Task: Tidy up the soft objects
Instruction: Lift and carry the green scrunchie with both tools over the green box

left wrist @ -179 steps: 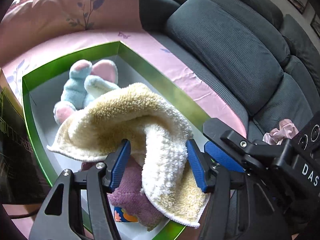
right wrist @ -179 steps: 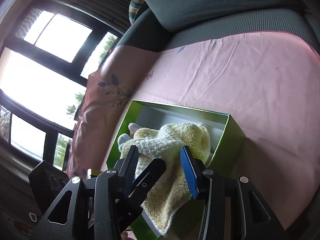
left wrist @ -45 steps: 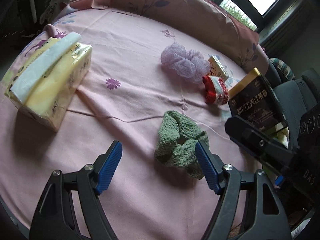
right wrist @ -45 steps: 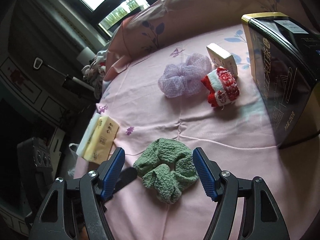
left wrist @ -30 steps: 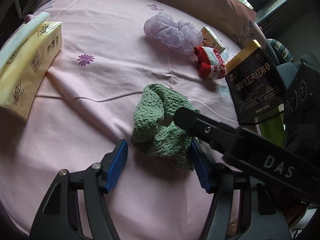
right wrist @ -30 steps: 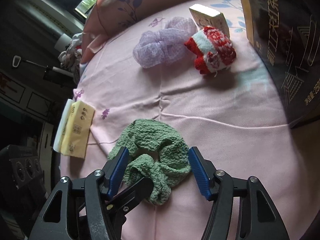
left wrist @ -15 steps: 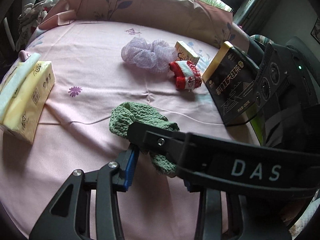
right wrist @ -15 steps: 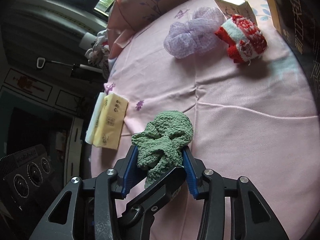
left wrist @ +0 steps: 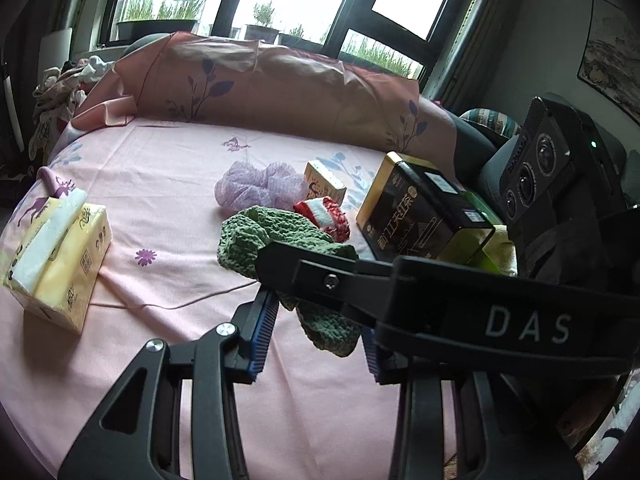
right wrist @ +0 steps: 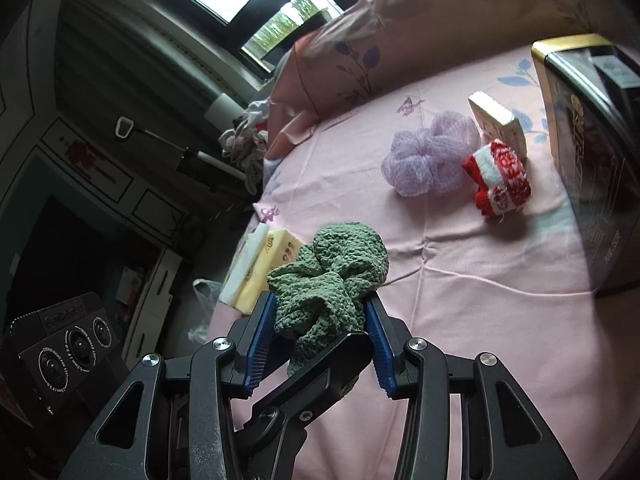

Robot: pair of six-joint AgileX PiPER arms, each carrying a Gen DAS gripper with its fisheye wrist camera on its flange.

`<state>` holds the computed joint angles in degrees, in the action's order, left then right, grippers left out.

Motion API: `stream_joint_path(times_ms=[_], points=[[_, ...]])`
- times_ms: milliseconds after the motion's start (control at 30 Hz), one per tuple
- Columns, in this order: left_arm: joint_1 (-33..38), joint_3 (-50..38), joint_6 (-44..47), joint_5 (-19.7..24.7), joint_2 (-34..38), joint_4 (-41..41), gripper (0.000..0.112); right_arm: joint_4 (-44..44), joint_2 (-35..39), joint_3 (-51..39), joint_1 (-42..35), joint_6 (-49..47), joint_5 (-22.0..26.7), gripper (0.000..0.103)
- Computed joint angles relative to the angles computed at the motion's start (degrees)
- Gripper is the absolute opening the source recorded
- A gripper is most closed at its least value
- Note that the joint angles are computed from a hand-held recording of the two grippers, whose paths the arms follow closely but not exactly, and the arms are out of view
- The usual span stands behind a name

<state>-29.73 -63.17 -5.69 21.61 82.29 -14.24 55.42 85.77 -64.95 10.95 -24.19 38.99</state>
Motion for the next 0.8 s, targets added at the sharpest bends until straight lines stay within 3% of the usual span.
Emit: stream_joint_path(times_ms=[100, 300, 433, 667, 800], points=[[-2.05, -1.71, -3.04, -0.25, -0.32, 2.97, 0.036, -0.96, -2.86, 0.38, -1.53, 0.54, 0.16, 0.047], [-9.71, -8.22, -15.43, -0.6, 2.07, 18.17, 0.036, 1.31, -10.05, 3.29, -8.42, -2.65, 0.78, 0.047], [-14.2, -14.66, -14.95, 0.21, 6.06, 20.79, 0.036, 6.01, -14.64, 6.09, -17.15, -7.95, 3.47, 0.047], [-19.69, -29.66, -7.47, 4.25, 16.61, 16.11, 0.037, 15.09, -18.43, 10.16, -35.63, -15.68, 10.86, 0.047], [-20.66, -43.51, -0.7, 10.89, 25.39, 9.64, 0.037, 18.24, -16.73, 9.57, -43.18, -16.72, 13.05, 0.047]])
